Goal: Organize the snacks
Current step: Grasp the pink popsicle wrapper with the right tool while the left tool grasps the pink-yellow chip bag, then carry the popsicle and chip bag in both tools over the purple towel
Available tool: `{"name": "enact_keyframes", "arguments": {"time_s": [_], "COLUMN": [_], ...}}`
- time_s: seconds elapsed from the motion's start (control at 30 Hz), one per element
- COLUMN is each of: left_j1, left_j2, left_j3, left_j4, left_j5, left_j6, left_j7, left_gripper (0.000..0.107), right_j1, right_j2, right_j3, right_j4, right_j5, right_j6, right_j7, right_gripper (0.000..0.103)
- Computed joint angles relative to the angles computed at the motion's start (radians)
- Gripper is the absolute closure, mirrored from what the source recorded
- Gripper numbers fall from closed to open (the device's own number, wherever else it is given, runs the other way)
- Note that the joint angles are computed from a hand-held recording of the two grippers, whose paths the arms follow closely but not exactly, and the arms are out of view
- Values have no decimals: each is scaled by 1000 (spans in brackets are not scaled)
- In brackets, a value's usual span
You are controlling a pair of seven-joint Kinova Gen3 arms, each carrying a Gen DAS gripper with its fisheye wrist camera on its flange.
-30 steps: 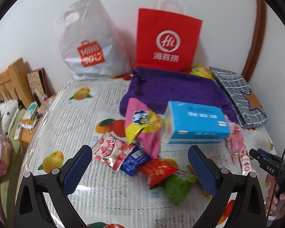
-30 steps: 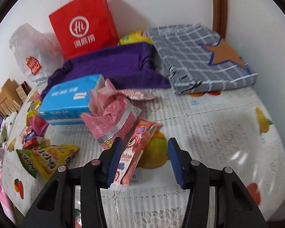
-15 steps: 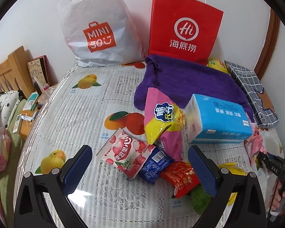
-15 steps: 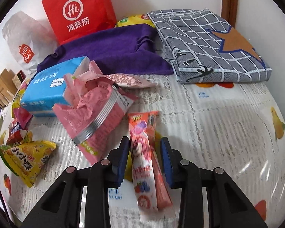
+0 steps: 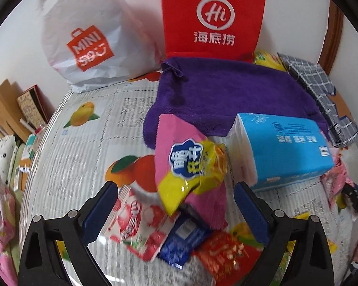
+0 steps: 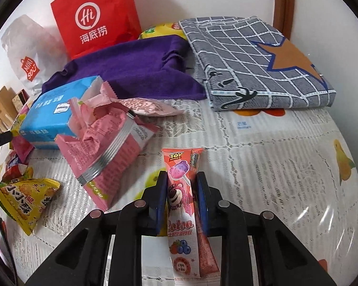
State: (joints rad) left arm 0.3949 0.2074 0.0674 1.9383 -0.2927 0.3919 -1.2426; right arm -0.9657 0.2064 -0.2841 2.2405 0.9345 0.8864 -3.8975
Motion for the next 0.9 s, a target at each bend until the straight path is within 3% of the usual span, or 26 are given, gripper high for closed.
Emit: {"name": "enact_keyframes", "arguments": {"time_s": [0.1,0.17,0.23,0.37,0.67,0.9], "left_j1": [-21,-19,-12,-86,-191,-242], "left_j2": [38,61,76,82,-1,-101], "left_j3": [27,32,29,87,129,124], "left_j4": [-33,-53,-64,-63,-12,34], "left_j5": [30,44,54,168,378,543], "left_j6": [16,30,35,27,3,24], "left_j7": [-49,-79,-93,-219,-439,-590], "left_gripper": [10,17,39,58,62,62], "right_j1": [-2,1,1,-8,-33,-70], "right_j2": [-11,-18,-23,-34,-56,-58], "right_j3": [-4,-6,-11,-22,-51,-75], "right_j4": [3,3,-6,-29,-89,-138], "right_j5": [-9,-11,-25,-43,-54,-33], "right_j6": [7,7,25,73,179,240], "right_j7": [-2,0,11,27,51,52], "right_gripper": [79,79,79,79,79,79]}}
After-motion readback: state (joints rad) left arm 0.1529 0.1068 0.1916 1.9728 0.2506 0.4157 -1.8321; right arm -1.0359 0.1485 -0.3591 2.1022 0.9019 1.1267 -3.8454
